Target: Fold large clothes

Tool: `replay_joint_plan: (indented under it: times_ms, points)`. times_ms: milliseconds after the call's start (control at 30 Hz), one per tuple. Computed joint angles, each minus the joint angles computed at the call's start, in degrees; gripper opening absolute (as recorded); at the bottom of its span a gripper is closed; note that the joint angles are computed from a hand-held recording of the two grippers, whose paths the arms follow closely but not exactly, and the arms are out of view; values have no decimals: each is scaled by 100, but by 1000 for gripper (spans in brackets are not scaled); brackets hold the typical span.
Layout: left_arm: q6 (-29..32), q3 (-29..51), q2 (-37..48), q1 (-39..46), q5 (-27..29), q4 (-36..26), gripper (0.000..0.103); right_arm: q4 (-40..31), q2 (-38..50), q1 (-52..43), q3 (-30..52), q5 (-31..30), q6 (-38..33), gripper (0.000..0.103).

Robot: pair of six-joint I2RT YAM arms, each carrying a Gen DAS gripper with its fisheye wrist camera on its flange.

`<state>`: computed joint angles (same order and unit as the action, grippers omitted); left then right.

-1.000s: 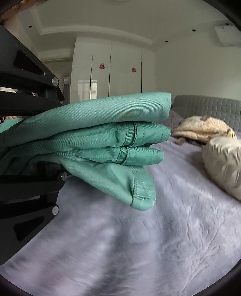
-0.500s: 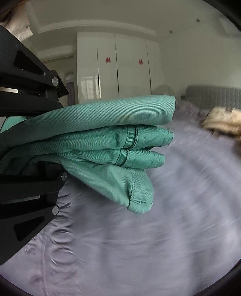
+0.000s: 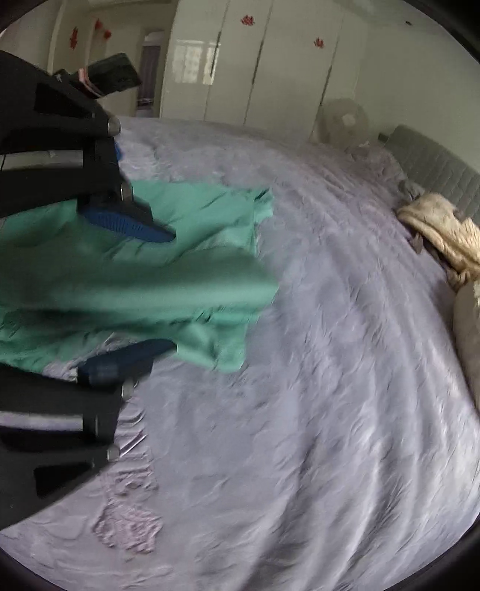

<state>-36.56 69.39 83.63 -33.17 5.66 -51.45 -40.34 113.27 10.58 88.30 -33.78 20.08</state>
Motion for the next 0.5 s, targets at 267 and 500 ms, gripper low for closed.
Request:
replay_joint_plan:
  times_ms: [267, 500]
  points:
    - [-233, 6, 483, -665, -682, 74, 76, 370, 724, -229, -247, 297, 112, 4]
    - [-177, 422, 76, -1062, -865, -957, 76, -175, -4, -457, -602, 106, -120, 13]
